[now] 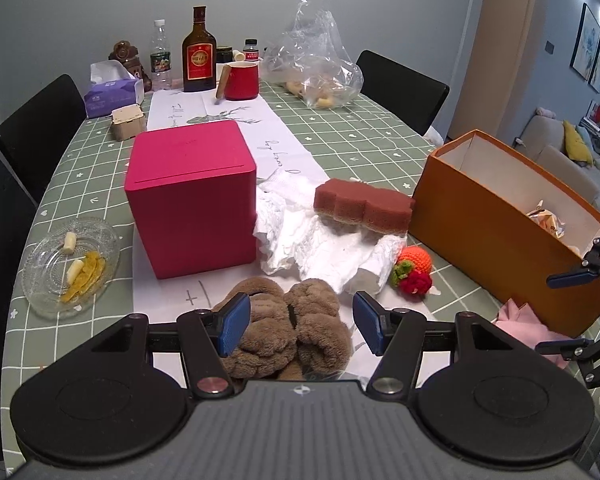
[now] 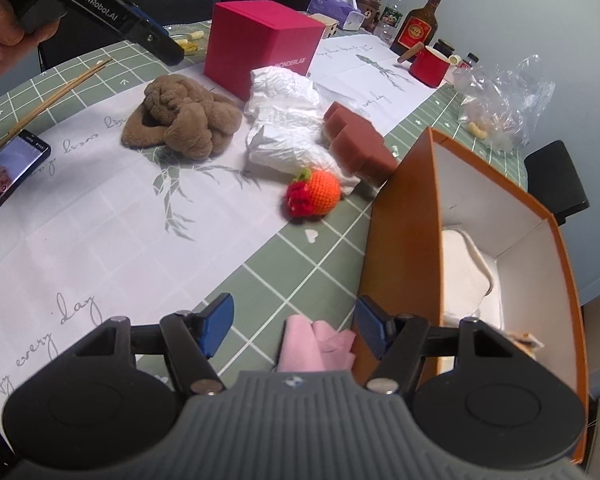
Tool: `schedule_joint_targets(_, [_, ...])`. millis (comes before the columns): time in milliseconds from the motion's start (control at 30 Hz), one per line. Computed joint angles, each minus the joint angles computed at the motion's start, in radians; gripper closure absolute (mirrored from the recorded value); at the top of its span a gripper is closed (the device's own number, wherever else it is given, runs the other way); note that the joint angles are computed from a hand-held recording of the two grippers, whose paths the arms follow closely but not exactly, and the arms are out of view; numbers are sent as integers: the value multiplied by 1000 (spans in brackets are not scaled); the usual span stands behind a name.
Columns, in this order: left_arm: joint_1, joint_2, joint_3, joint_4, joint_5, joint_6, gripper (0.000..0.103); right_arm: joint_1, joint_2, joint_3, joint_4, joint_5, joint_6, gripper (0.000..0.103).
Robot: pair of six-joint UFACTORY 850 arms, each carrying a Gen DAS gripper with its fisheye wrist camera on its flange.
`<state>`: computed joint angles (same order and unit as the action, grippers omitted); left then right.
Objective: Organize soft objects
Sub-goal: 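Grasp the pink cloth with the right tool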
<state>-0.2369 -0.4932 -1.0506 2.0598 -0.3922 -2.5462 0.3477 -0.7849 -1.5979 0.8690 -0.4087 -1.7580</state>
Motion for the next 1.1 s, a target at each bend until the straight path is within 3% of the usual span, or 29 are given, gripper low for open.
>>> schedule_joint_targets(133, [6, 4, 23, 25, 4, -25, 33, -4, -7, 9, -68, -26, 51, 37])
schedule_joint_targets(233, [8, 9, 36, 47, 9, -46, 33, -5, -17, 7, -146, -42, 112, 45])
schedule_joint_targets(400, [10, 18, 48, 109, 14, -112, 33, 10, -23, 21, -309, 31, 241, 55])
schedule_joint_targets(467, [9, 19, 49, 130, 17, -134, 33, 13, -34, 7, -400, 27, 341, 62])
schedule_joint_targets(600, [1, 18, 45, 136, 20, -122, 33, 19, -53, -10, -530, 15, 474, 64])
schedule_joint_targets(800, [-6, 16, 44, 133, 22, -100, 33, 11, -73, -49, -517, -36, 525, 69])
schedule_joint_targets(833, [-7, 15, 43, 123, 20, -88, 33, 10, -79, -59, -514, -50, 534, 78])
schedule_joint_targets(867, [-8, 13, 41, 109, 19, -72, 33, 8, -86, -73, -516, -72, 544, 98])
schedule_joint_targets(1000, [-7, 6, 36, 57, 21, -16, 33, 10, -81, -66, -527, -82, 561, 103])
schedule_joint_targets(1033, [-6, 6, 36, 49, 21, -9, 33, 8, -79, -66, -495, -113, 530, 103])
schedule_joint_targets(1100, [-4, 6, 37, 50, 21, -13, 33, -5, -86, -83, -381, -253, 419, 103])
